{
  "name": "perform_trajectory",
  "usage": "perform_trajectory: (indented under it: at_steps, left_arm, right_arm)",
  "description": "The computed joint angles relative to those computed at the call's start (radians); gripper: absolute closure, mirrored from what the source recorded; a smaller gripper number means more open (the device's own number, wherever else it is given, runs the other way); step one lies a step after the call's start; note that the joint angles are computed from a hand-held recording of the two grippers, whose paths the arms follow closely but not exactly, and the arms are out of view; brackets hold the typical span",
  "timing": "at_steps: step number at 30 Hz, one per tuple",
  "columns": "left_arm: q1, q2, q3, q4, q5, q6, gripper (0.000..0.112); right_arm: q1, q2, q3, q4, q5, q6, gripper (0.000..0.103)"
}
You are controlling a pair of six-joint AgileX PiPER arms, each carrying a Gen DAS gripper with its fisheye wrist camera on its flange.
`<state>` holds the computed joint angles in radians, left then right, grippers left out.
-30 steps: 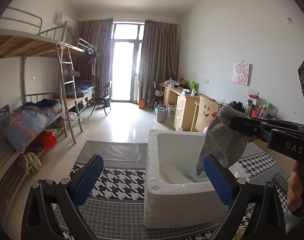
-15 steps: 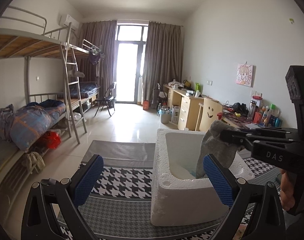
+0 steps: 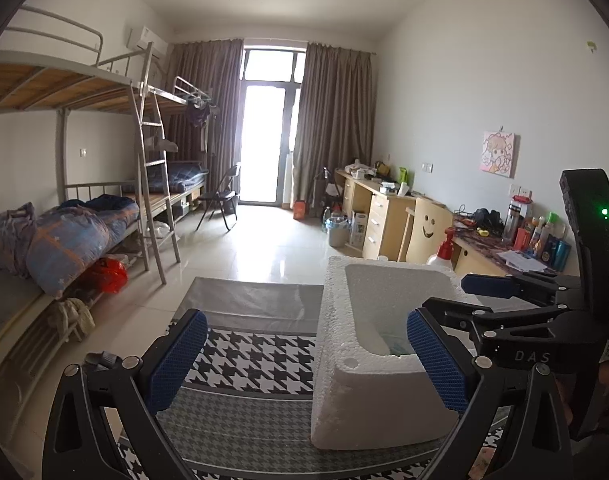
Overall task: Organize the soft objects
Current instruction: 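Move the right tool holding the grey cloth over the foam box, then open the right tool to release the grey cloth into the box, then withdraw both tools up and away from the foam box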
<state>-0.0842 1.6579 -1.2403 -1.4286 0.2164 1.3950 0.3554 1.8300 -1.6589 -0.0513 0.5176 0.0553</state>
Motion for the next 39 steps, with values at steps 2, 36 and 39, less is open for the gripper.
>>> perform_trajectory:
  at_steps: [2,36,39]
  left_arm:
    - [0.000,-0.002,0.001,0.004,-0.005,-0.006,0.012]
    - [-0.041,-0.086,0.056,0.044,0.001,-0.017,0.011]
    - [-0.048,-0.098,0.063,0.046,-0.003,-0.020,0.011]
  right_arm:
    - [0.001,-0.006,0.004,0.004,-0.002,-0.004,0.030]
    - [-0.033,-0.204,0.257,0.019,-0.165,0.041,0.025]
    - [-0.013,-0.229,0.301,-0.155,-0.197,0.211,0.010]
